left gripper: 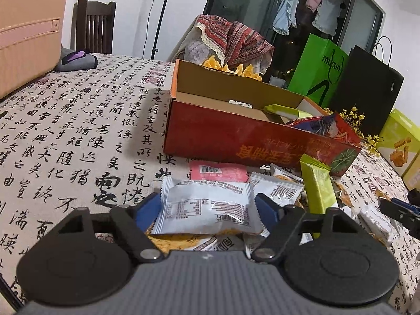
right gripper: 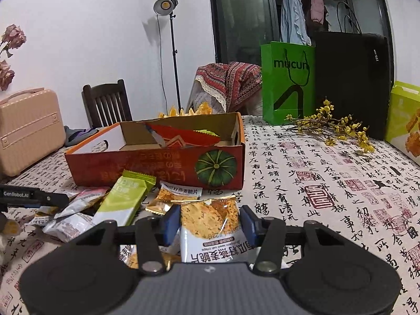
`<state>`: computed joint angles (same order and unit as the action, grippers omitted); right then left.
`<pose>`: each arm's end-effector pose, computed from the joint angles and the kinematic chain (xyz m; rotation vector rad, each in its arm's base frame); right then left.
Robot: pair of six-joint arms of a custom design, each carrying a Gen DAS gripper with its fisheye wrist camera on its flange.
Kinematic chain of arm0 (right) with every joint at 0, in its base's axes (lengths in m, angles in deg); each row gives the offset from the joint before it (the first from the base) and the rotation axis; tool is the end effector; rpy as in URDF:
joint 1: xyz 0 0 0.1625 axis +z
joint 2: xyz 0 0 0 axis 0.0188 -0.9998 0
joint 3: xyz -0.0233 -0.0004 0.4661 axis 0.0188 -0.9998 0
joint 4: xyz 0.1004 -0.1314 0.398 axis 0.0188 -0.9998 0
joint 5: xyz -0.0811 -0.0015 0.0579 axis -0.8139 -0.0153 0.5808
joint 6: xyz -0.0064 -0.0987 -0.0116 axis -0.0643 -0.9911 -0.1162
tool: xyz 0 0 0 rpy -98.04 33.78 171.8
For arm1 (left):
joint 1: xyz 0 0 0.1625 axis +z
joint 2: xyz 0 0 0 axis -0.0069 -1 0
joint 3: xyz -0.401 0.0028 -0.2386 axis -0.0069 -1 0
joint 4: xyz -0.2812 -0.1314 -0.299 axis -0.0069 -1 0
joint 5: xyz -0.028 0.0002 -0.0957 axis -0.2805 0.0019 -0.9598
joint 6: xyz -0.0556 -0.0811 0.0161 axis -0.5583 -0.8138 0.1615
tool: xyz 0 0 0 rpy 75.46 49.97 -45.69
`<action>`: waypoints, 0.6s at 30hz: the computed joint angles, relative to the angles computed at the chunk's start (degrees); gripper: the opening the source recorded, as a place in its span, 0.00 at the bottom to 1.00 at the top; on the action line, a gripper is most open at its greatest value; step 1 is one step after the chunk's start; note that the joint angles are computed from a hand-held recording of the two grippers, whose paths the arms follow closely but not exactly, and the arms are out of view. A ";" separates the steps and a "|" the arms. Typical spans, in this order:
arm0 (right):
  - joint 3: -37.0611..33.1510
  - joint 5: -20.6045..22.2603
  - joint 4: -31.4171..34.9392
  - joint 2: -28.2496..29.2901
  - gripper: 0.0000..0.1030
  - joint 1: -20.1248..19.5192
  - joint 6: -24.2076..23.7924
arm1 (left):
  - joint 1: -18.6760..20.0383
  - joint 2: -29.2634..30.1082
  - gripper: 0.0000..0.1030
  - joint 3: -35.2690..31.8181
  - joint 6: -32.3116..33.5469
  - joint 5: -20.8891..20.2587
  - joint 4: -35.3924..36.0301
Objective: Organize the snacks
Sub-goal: 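Grasp an orange cracker packet with the right gripper while the left gripper grasps a white packet, then lift both held packets toward the orange box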
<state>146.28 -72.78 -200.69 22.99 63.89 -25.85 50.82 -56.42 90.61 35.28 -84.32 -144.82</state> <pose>-0.0782 -0.5190 0.2628 0.5240 -2.1869 1.3108 -0.2353 -0.5961 -0.0406 0.5034 2.4481 -1.1028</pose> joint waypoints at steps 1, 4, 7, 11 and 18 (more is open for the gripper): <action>0.02 0.06 0.04 -0.03 0.47 -0.01 0.01 | -0.01 0.02 0.71 -0.01 -0.02 0.14 -0.03; 0.11 0.20 -0.04 -0.08 0.47 0.00 0.11 | 0.02 -0.10 0.70 0.15 -0.10 -0.13 -0.35; 0.23 0.41 -0.37 -0.11 0.47 -0.01 0.25 | -0.05 -0.23 0.67 0.48 0.07 -0.09 -0.79; 0.48 0.69 -0.82 -0.20 0.47 -0.03 0.28 | -0.36 -0.33 0.66 0.97 0.67 0.14 -1.85; 0.92 1.44 -1.65 -0.48 0.47 0.04 0.31 | -1.05 -0.81 0.66 1.82 2.03 0.54 -4.10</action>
<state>147.20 -71.34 -202.34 22.51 63.93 -25.55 49.77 -57.23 92.43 37.32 -83.78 -148.92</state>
